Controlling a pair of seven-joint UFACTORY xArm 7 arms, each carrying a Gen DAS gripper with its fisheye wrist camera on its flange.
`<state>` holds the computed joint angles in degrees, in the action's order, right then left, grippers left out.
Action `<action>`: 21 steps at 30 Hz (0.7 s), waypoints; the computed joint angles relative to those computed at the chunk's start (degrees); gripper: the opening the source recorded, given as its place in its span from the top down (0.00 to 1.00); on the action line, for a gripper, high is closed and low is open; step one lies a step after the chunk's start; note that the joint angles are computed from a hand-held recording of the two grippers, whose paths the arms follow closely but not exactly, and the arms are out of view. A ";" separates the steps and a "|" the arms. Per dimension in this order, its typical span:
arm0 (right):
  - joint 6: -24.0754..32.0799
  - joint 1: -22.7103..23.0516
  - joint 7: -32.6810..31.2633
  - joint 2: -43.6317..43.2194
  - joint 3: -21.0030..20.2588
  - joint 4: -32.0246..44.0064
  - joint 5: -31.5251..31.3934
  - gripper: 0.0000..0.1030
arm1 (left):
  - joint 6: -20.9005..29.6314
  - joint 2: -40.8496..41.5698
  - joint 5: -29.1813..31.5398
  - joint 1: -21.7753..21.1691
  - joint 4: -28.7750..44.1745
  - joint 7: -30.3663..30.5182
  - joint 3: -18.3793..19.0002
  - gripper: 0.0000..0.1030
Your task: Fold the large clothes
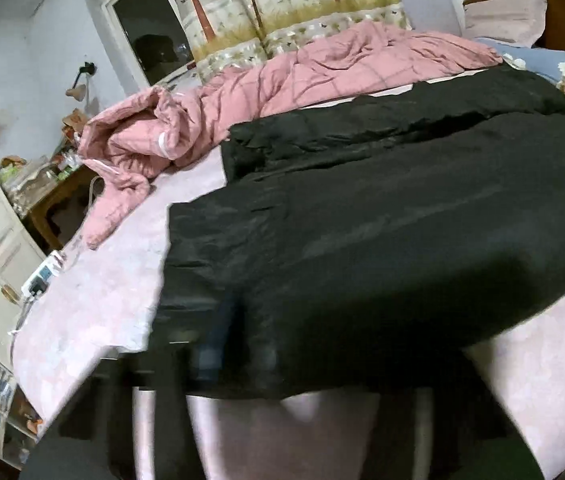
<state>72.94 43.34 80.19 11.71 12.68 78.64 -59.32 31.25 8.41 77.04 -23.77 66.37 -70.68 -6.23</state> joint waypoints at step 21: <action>6.44 0.22 4.71 -10.36 6.58 -3.05 -2.44 0.33 | -4.69 -16.04 -12.10 10.01 -7.29 6.45 -8.69 0.46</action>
